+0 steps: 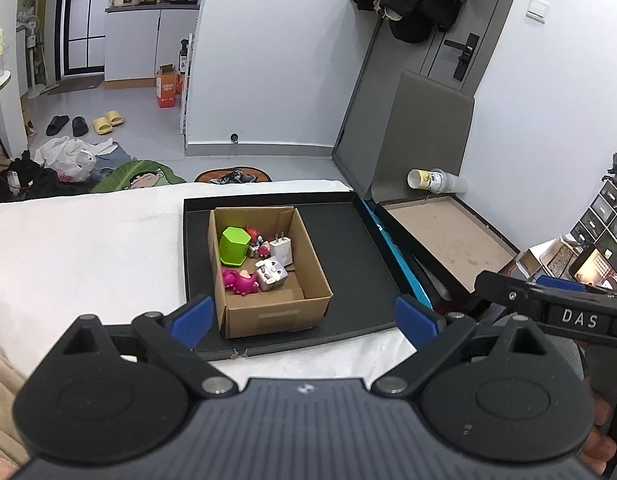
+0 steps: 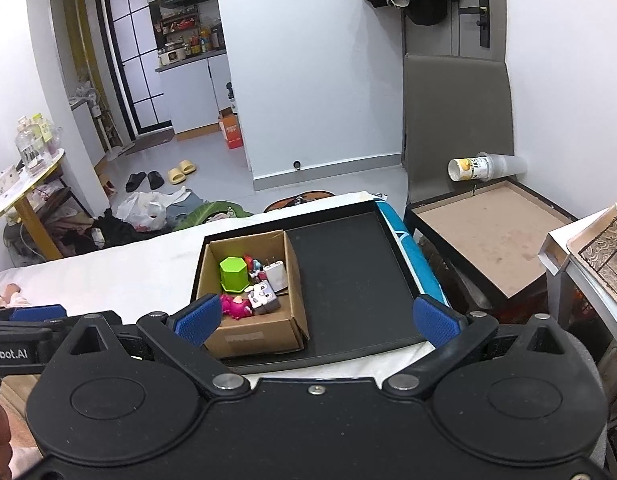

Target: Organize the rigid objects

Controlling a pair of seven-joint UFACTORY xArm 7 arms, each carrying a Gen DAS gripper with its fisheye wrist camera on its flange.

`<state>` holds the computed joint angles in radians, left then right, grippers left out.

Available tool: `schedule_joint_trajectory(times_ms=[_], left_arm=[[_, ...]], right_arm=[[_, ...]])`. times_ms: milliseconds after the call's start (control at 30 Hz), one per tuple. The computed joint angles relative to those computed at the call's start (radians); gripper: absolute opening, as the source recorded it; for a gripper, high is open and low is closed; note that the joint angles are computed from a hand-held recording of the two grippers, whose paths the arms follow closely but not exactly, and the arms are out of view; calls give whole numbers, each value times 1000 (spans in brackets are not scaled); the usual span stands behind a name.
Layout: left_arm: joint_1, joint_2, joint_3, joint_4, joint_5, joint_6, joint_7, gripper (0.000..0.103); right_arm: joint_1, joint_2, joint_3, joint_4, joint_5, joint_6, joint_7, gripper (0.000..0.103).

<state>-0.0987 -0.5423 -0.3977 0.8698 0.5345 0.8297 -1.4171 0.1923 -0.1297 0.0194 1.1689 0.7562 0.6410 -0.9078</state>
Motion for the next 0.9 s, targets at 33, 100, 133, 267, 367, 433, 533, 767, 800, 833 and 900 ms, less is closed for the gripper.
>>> schedule_joint_trajectory(times_ms=[33,100,133,267,367,433,533,767,800,833,900], left_arm=[[-5,-7,8,-10,-4,-19,-2,97],[-6,-9,8,-13,-5,-34,4,97],[-4,-2,3,-4,-5,-19,14,97],[-6,3,2,-1,-6,-14,23,97],[-7,15,-6,13,3,17,35,97],[-12,13,-1,10,2,10,33,97],[-15,17,-3,16,6,18,35,97],[-23,26,-2,24,14,17,38,97],[-25,27,0,24,13,13,38,97],[-25,29,-1,26,14,12,36,97],[-25,35,-4,33,19,17,37,97]], right_arm=[[0,2,1,3,-2,1,3,103],[-3,5,1,8,-9,11,11,103],[-3,5,2,8,-14,10,13,103],[-3,2,0,6,-6,7,7,103],[-5,0,1,4,-16,6,13,103],[-5,-3,-1,3,-17,15,17,103],[-7,3,-2,12,-28,34,28,103],[-8,-4,-3,7,-18,47,17,103],[-8,-3,-3,8,-18,45,16,103],[-8,-2,-4,9,-17,46,17,103],[-9,-3,-4,7,-12,46,15,103]])
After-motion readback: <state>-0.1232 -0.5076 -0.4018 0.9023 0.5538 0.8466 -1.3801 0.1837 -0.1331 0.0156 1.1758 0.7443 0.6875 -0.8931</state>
